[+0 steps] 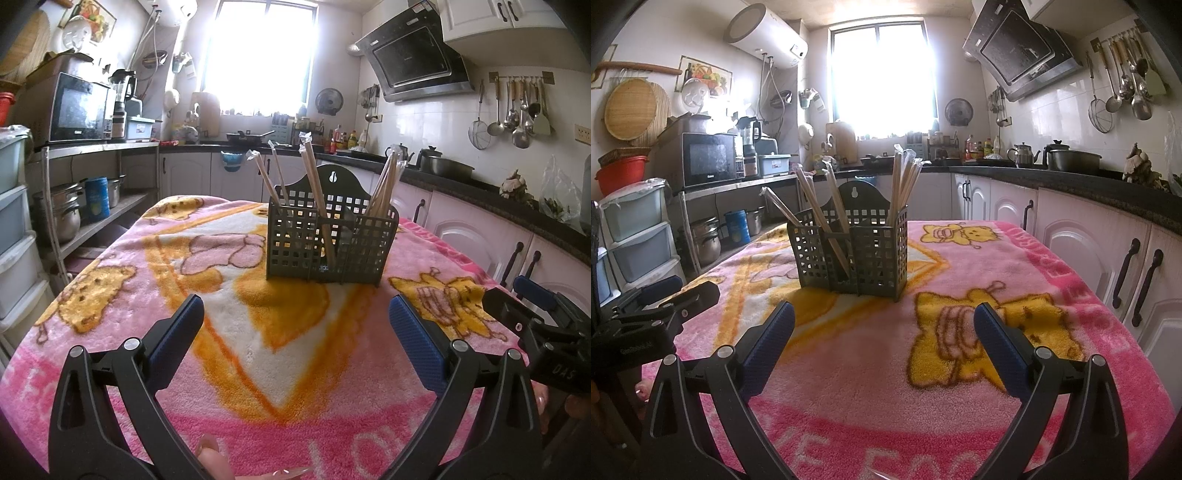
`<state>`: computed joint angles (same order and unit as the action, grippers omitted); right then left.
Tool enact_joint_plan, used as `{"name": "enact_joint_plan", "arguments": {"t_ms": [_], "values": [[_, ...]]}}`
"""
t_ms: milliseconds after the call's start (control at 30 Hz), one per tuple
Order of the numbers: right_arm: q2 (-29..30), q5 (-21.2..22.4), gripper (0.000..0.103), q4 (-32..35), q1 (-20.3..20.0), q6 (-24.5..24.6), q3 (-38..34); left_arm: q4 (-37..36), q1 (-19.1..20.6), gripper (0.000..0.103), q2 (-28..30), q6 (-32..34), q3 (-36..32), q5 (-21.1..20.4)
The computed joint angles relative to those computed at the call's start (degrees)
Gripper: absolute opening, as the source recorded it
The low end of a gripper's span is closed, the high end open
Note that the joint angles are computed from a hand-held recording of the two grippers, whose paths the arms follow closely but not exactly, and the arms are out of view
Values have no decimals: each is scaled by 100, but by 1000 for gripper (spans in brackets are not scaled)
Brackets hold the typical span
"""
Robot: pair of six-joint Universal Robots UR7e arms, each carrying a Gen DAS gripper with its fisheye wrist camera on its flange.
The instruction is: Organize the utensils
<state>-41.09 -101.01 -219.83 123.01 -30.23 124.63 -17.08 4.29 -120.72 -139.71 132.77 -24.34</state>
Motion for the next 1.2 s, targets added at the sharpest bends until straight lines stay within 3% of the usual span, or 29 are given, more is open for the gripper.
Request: {"name": "enact_joint_plan", "arguments": {"t_ms": [733, 900, 1067, 1100, 1133, 1200], "values": [[31, 6, 95, -1, -5, -70, -15, -69, 41, 92, 25, 75, -27, 40], [-32, -24, 95, 291, -26, 22, -58, -298, 19, 92, -206, 347, -12, -36], [-170, -584, 96, 1007, -52, 461, -324, 368, 136, 92, -162, -74, -346, -348], [-206, -812, 97, 1274, -78, 552, -436, 500, 291, 92, -92, -107, -456, -409], [-199, -1124, 97, 1487, -72, 623, -566, 625, 687, 92, 43, -38, -680, -478], [-132, -2036, 97, 2183, -139, 776, -996, 651, 1311, 92, 51, 216, -1004, -452]]}}
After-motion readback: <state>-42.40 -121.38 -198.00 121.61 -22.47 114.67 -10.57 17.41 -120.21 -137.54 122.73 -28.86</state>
